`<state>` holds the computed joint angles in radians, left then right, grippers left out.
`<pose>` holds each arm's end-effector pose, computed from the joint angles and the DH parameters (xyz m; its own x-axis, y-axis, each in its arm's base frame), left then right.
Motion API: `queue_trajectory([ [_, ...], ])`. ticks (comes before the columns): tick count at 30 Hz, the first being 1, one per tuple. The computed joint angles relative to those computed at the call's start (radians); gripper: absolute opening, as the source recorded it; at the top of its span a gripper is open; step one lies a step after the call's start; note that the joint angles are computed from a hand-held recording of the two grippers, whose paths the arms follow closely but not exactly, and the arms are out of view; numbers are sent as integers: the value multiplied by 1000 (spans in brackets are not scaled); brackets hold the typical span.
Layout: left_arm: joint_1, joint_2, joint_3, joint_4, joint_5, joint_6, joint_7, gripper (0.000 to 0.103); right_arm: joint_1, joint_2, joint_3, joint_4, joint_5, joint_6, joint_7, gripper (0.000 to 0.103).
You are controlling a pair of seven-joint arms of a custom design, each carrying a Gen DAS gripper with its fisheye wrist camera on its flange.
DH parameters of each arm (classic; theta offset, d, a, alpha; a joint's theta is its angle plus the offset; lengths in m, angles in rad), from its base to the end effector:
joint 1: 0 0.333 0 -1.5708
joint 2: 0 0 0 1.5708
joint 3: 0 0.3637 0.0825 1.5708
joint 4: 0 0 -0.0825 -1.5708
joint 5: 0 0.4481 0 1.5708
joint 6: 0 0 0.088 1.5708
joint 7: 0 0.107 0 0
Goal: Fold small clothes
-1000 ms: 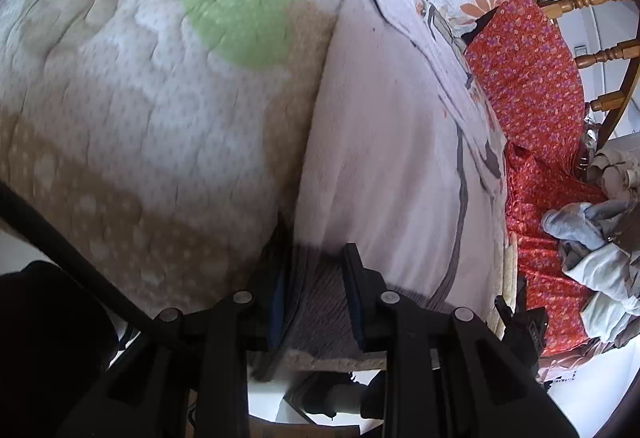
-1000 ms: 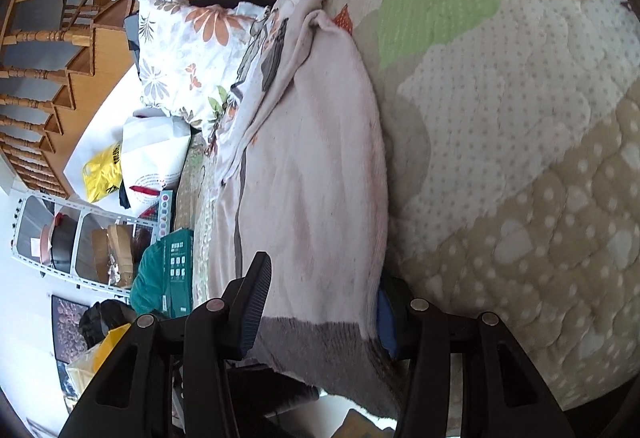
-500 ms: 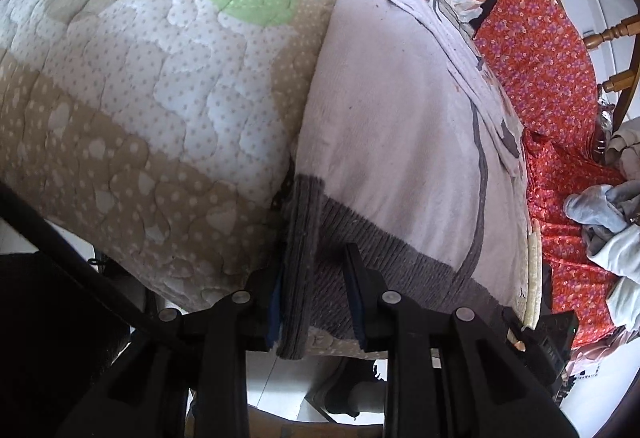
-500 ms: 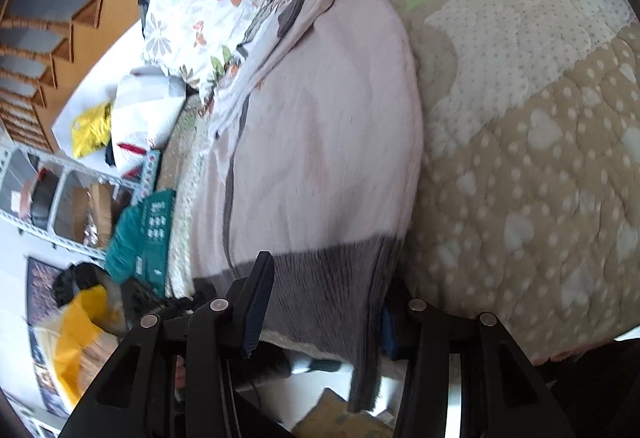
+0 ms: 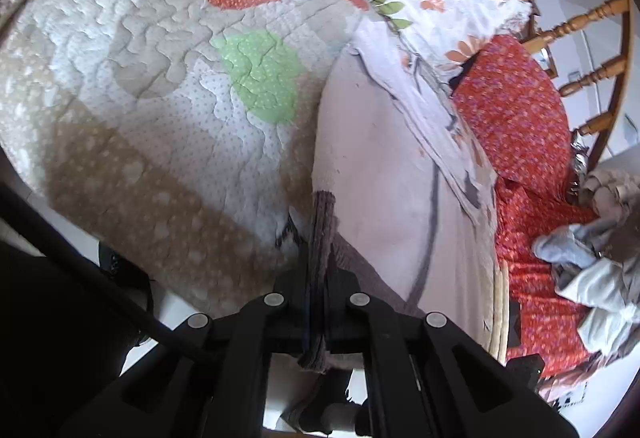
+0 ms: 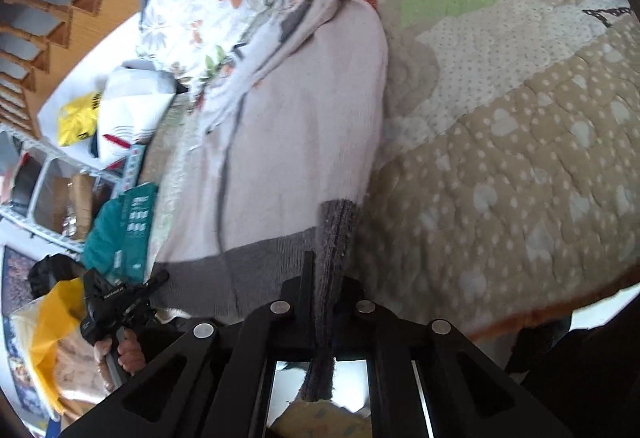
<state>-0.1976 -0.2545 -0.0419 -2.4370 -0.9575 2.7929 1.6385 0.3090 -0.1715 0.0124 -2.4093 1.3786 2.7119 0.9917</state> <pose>0.5185 -0.0884 0.4630 0.2673 -0.7163 0.6445 -0.7743 -0.5578 -0.2989 0.5155 0.1351 0.4156 -0.0514 -0.7018 -0.7105 -0.8632 0.3890 -0.3219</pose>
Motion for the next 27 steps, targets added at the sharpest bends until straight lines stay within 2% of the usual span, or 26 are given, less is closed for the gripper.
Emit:
queue_trajectory([
  [4,-11,-58,-5,-51,7,-2,-22,3,10,-58,-4,-57,6,-28,-4,4],
  [7,-23,-72,-7,-65,33,21,-44,3,16,-57,-7,-61,7,-41,-3,4],
  [14,-14,-30,10,-1,120,21,-81,3,9,-36,-10,-1,-59,-59,-3,4],
  [20,30,85,-5,149,204,51,-117,3,-10,30,-14,130,-138,-49,11,5],
  [27,125,322,-59,436,411,32,-295,3,-67,199,-3,392,-236,-32,89,5],
])
